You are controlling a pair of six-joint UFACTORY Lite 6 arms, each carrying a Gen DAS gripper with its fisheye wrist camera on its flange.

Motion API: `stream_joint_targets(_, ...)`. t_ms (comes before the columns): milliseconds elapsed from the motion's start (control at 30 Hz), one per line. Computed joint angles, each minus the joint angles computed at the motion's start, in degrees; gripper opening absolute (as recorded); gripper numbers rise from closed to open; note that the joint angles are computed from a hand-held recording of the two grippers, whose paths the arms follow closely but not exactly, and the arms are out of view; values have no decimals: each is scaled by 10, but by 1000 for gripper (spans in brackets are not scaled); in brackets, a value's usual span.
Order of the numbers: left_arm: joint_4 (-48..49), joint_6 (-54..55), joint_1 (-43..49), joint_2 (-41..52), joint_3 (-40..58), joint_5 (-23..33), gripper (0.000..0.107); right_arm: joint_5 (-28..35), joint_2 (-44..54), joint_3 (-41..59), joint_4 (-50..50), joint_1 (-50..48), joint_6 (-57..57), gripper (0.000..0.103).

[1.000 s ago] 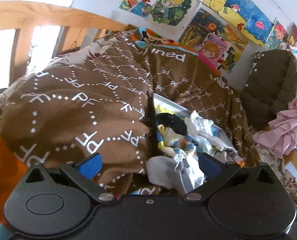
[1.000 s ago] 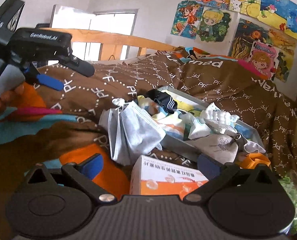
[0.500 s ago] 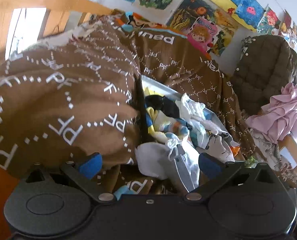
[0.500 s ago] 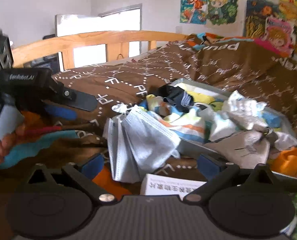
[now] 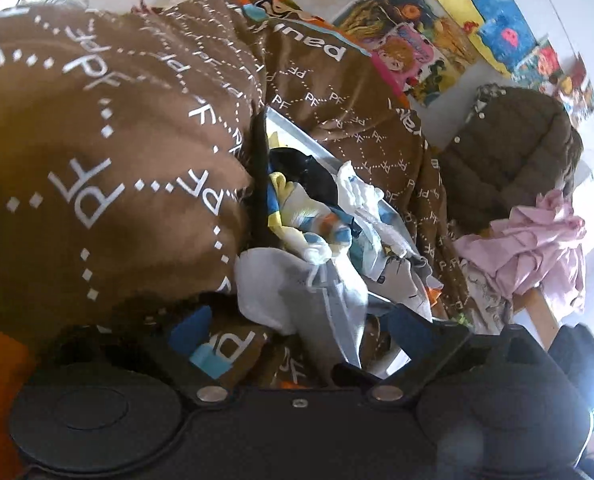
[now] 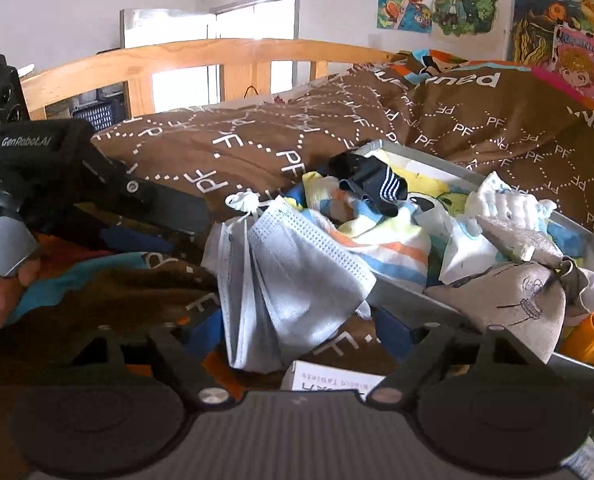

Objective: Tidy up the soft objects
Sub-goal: 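Grasp the grey face mask with the right tool while the left tool grasps the white cloth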

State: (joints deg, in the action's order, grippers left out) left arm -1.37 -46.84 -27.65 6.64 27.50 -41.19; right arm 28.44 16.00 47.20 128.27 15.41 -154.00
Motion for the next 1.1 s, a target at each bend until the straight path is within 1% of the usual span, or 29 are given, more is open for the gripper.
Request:
stream_joint_targets(200,2,-15,11,31,15,-9,92,-14,8,17,-9,9,25,82)
stream_joint_targets(267,4,-12,15,45,26,-13,90,-25,13,24,4,13,15,81)
stream_joint_targets(333,10,-10,18,57,35,-15,88,-51,22,36,49,25,-24,75)
stream_joint_targets(367,16,-12,20,62,38,-17,88,-65,27,41,82,31,-54,67)
stream_joint_targets(400,19,-14,22,63,38,-17,87,-71,32,46,97,34,-67,64)
stream_joint_targets(433,22,-17,22,62,36,-19,87,-70,36,51,89,33,-56,64)
stream_joint_targets(467,26,-20,23,62,35,-21,84,-68,41,56,67,30,-31,61)
stream_joint_targets(500,27,-23,24,63,35,-22,81,-66,43,59,54,29,-17,57)
stream_joint_targets(533,28,-25,24,67,37,-22,80,-63,43,58,50,29,-13,55)
stream_joint_targets(600,21,-17,21,74,42,-22,71,-49,38,48,77,30,-43,46)
stream_joint_targets(633,19,-15,21,79,46,-22,69,-46,38,48,75,29,-41,44)
stream_joint_targets(700,19,-11,21,91,55,-21,62,-40,39,50,53,24,-16,33)
stream_joint_targets(767,15,-6,21,103,69,-13,57,-35,39,48,44,20,-5,28)
stream_joint_targets(833,12,-4,22,110,80,0,49,-30,36,41,50,17,-12,26)
stream_joint_targets(900,7,-2,23,113,87,15,39,-27,33,38,50,14,-4,22)
stream_joint_targets(933,4,1,23,112,87,20,36,-25,32,37,46,12,4,22)
stream_joint_targets(1000,-5,9,24,114,91,31,24,-21,29,33,51,11,3,19)
stream_joint_targets(1100,7,4,27,118,92,31,16,-6,21,13,89,15,-48,15)
